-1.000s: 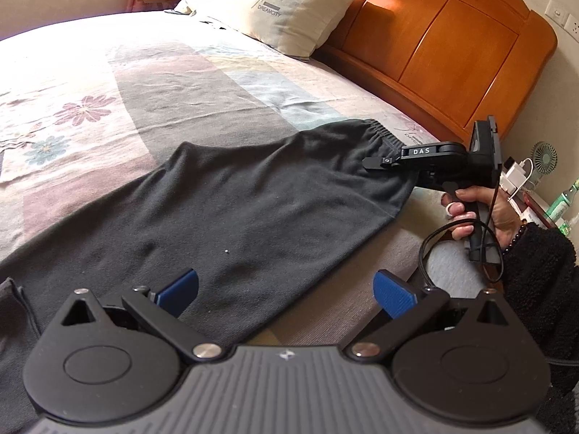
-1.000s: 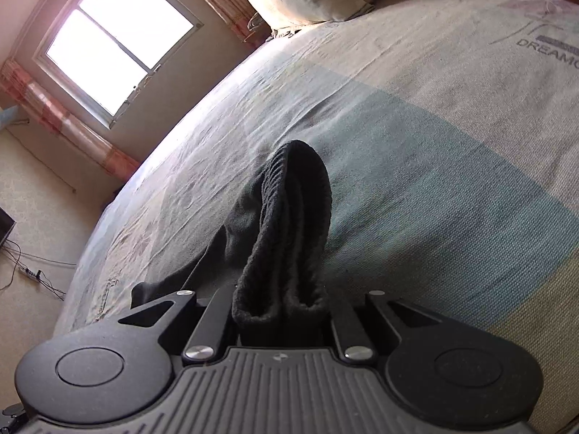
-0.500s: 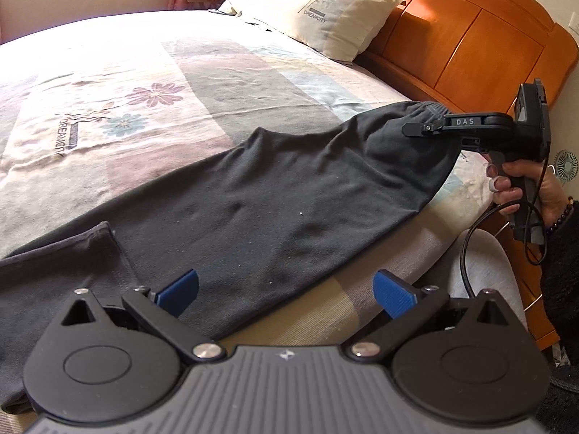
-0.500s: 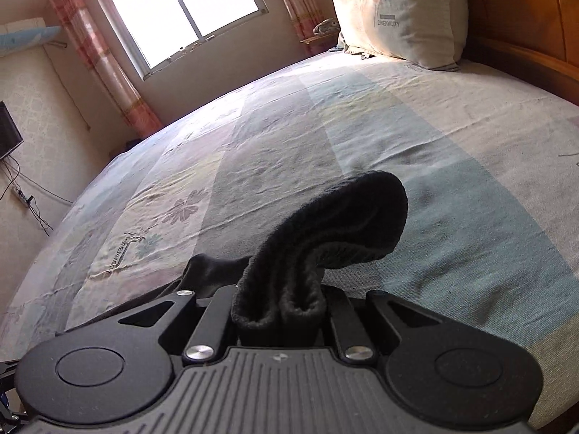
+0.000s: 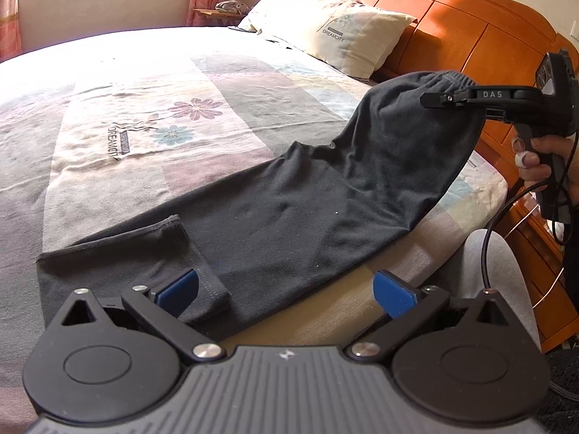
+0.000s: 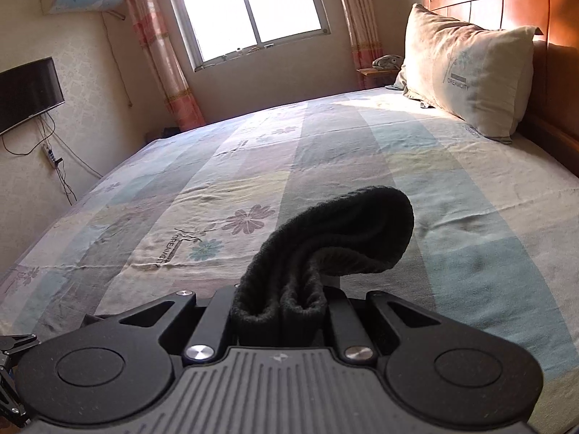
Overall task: Fold clothes
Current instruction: 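Lift the gripped waistband upward with the right tool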
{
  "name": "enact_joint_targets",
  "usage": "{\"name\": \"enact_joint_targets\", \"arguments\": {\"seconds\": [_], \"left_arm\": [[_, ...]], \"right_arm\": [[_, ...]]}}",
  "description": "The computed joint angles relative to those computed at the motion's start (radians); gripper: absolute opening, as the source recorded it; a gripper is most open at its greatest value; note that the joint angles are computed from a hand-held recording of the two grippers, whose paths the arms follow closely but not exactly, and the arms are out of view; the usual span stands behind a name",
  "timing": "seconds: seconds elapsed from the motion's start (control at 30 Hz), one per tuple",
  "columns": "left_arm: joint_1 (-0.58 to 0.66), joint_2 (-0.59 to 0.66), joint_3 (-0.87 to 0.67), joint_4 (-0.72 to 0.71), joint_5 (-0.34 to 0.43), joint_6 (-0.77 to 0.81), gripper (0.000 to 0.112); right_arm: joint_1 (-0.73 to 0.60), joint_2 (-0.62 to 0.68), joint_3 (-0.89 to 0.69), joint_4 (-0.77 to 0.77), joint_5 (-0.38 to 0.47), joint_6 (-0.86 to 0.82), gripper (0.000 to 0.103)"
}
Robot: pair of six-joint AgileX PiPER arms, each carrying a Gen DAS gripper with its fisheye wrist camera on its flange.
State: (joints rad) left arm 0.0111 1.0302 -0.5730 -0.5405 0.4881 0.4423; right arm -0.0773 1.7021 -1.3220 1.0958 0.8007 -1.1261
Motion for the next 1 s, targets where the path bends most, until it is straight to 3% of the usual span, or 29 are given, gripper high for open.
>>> {"name": "enact_joint_targets", "arguments": {"seconds": [0.17,0.5,0.7,1.0], "left_arm": [[0.087,-0.085,0.013,0.044,0.077,0.012,0.102],[0.323,-0.157,0.023,-0.028,0.230,0.220,0.102],[0.499,-0.172,0.040,-0.140,0.314,0.386,0.102],[0.644,-0.149,0.014,-0.151,0.416,0.529,0.102]], "right_arm": [[0.071,-0.024,-0.018,-0.031,0.016,0.028,0.011],[0.236,-0.021,-0.060,-0.108,0.012,0.088,0.012],[0.325,-0.015,-0.077,-0.150,0.001,0.126,0.012],[0.468,-0.003,-0.086,-0.249,-0.037,0.168,0.012]]}}
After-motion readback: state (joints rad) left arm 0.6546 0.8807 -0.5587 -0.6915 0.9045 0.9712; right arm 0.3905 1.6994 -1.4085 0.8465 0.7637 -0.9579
